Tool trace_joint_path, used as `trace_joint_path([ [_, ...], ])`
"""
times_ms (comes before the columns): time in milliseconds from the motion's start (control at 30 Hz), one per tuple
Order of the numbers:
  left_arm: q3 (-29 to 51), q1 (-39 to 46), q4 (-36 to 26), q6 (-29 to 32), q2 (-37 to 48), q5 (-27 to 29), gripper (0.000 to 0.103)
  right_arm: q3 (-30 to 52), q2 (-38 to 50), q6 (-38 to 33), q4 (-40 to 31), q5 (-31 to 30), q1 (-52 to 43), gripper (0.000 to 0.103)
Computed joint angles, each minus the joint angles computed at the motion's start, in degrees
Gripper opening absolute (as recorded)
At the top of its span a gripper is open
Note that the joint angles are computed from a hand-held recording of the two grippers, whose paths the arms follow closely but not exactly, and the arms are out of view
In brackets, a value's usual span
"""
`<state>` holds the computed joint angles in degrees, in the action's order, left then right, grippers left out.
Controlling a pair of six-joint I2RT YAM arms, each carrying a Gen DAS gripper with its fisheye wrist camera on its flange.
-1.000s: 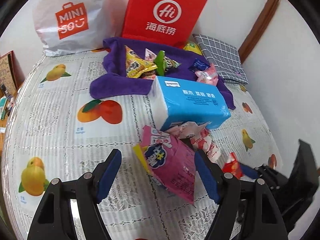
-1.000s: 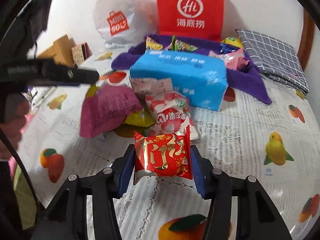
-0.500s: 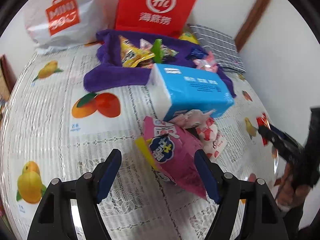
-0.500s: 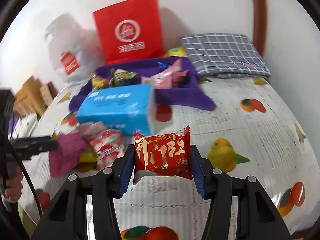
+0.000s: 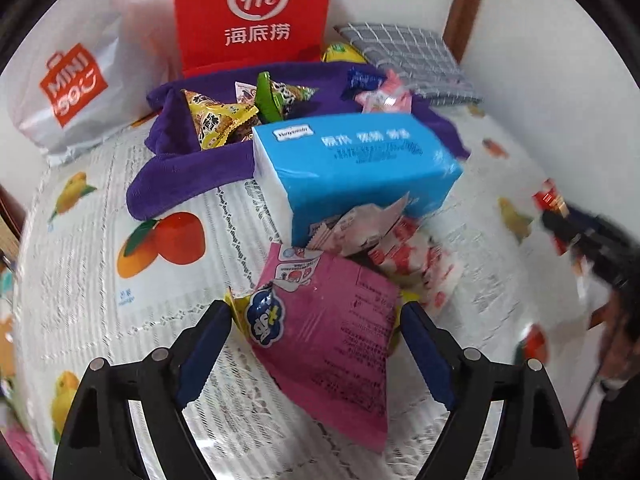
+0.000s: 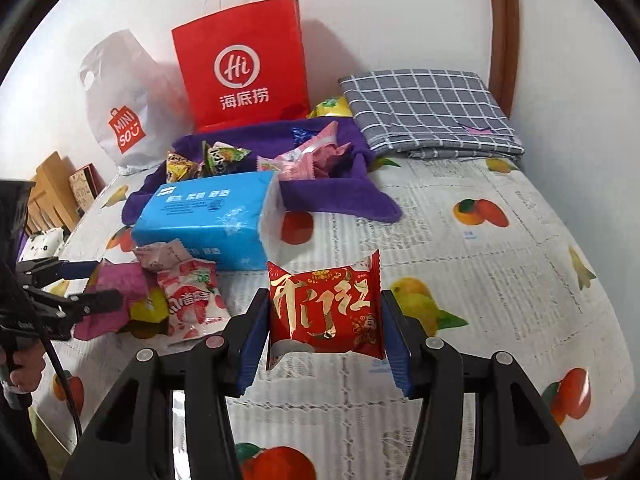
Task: Organize snacks
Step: 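Lift the pink bag and red packet and carry both over the purple towel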
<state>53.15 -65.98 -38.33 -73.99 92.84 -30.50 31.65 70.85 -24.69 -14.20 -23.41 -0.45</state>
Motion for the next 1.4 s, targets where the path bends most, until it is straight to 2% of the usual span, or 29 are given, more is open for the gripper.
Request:
trace_joint_path([
  [67, 2.1, 0.6, -2.6, -0.1, 2.8, 0.3, 0.086, 0.5, 1.0, 0.4, 0.1, 0.1, -0.4, 0.053],
  [200, 2.3, 1.1, -2.7, 0.2, 3.5, -0.1, 0.088, 1.2, 1.7, 1.0, -0.4, 0.8, 0.1, 0.053],
  [333, -0.3, 0.8, -0.8, -0.1, 0.7, 0.0, 0.084, 1.4, -0.2, 1.0, -1.3, 1.5, 1.2, 0.053],
  [400, -1.4, 0.2, -1.3, -1.3, -1.1, 0.3, 0.079, 2.0, -1.2, 1.4, -2.1, 1.7, 1.7, 0.053],
  [500, -3.7, -1.8, -1.5, -4.3, -5.2, -0.3, 0.078, 2.8, -2.2, 2.3, -2.8, 1.7, 2.4, 0.053],
  [800, -1.5, -5.8, -11.8, -11.8, -12.3, -6.5, 0.077, 6.4, -1.9, 6.9, -4.2, 4.6, 7.8, 0.053],
  [967, 0.7, -4.8, -14.5, -11.4, -13.6, -8.9, 0.076, 8.6, -1.1, 8.8, -4.8, 6.3, 10.6, 0.053],
  [1200, -0.5, -0.7, -10.6, -7.3, -15.8, -8.7, 0.076, 11.8, 0.0, 11.1, -4.7, 8.3, 13.7, 0.053],
  [1400, -3.1, 4.1, -2.5, -0.8, -17.7, -6.6, 0.076, 15.4, 3.5, 13.1, -4.3, 9.7, 15.4, 0.053],
])
